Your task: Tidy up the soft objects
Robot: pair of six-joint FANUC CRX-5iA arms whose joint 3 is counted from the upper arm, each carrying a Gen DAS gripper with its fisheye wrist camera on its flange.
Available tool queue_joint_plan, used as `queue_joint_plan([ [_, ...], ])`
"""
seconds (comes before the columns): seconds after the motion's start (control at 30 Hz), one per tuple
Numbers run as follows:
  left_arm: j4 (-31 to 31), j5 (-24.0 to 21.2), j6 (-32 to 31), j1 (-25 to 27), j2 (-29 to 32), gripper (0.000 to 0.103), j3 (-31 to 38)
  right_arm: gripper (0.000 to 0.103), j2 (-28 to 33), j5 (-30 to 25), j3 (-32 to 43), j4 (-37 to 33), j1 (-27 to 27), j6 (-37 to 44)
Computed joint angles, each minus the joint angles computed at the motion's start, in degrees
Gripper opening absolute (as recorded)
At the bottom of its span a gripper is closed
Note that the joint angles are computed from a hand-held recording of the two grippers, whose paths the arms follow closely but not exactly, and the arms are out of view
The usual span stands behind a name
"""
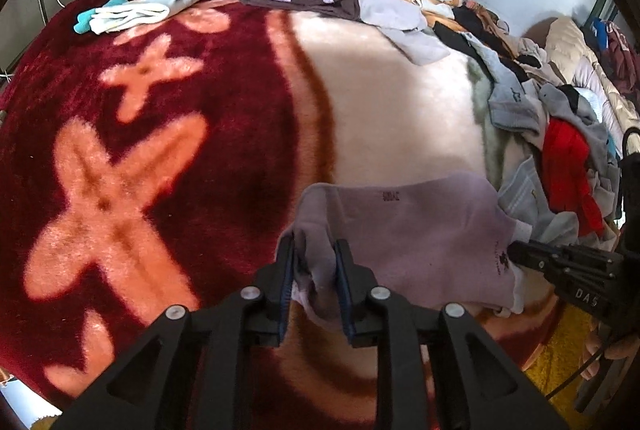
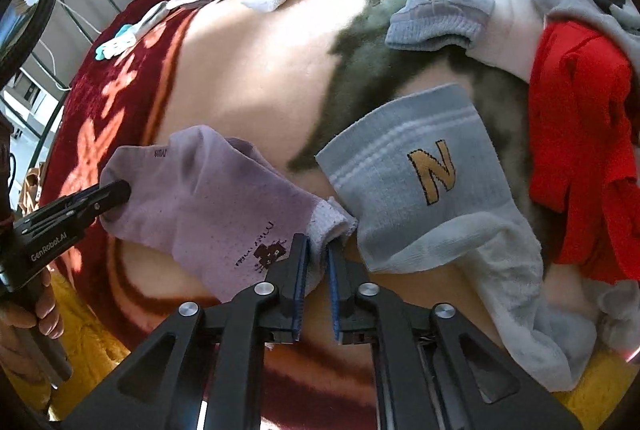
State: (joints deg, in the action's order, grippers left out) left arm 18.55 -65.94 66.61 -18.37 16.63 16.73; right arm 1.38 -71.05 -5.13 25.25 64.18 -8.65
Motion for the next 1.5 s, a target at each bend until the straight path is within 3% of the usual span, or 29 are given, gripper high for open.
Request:
queue_joint_plan([
  [0.07, -0.3, -0.1, -0.4, 0.2, -0.6, 0.028, -0.2, 0.018, 0.0, -1.8, 0.5, 0.3, 0.4, -0.5],
  [0.1, -1.0, 0.0, -0.1, 0.2, -0.9, 0.04, -0.1, 0.018, -0.3, -2.4, 0.5, 0.9, 0.8, -0.8],
  [0.17, -3.2, 1.2, 1.1, 0.3, -2.1, 0.054, -0.3, 0.018, -1.0, -3.3, 0.2, 2.1, 1.6, -1.2],
  [0.33, 0.0, 0.9, 1.2, 1.9, -3.2, 0.055, -0.6, 0.019, -1.8, -6.5, 0.2, 5.7, 3.9, -3.7],
  [0.47, 4.4, 1.1, 0.1, 2.0, -4.1, 0.055, -1.5, 0.019, -3.3, -3.1, -1.4, 8.4, 4.9, -6.7],
  [0.6, 9.4, 0.4, -1.9, 0.9, -3.3, 0.057, -2.0, 0.019, -2.1, 0.1, -0.5, 7.5, 3.9, -4.5],
  [0.9, 2.4, 0.4, 1.9, -0.3, 0.3, 0.055, -0.6, 0.019, 1.5, 0.9, 1.6, 2.0, 1.4, 0.3],
  [0.97, -1.5, 0.0, 4.0, -0.7, 1.1, 0.056, 0.5, 0.019, 1.5, 1.0, 1.1, 1.6, 1.2, -0.1],
  [1.07, 0.8, 0.8, 3.1, 0.3, 1.0, 0.057, -1.2, 0.019, 1.3, 1.9, 0.0, 1.7, 1.0, -0.9],
  [1.3, -0.3, 1.0, 3.2, 0.2, -1.4, 0.056, -1.7, 0.019, 0.8, 0.9, 0.6, 1.7, 1.2, -0.9],
  [1.43, 1.1, 1.2, 2.2, 0.5, -3.0, 0.057, -2.0, 0.034, -0.4, -1.4, -0.4, 3.9, 3.0, -4.2],
  [1.5, 1.9, 0.8, 1.7, 0.2, -3.3, 0.057, -1.6, 0.035, -1.4, -1.2, -1.5, 4.2, 3.6, -5.8],
])
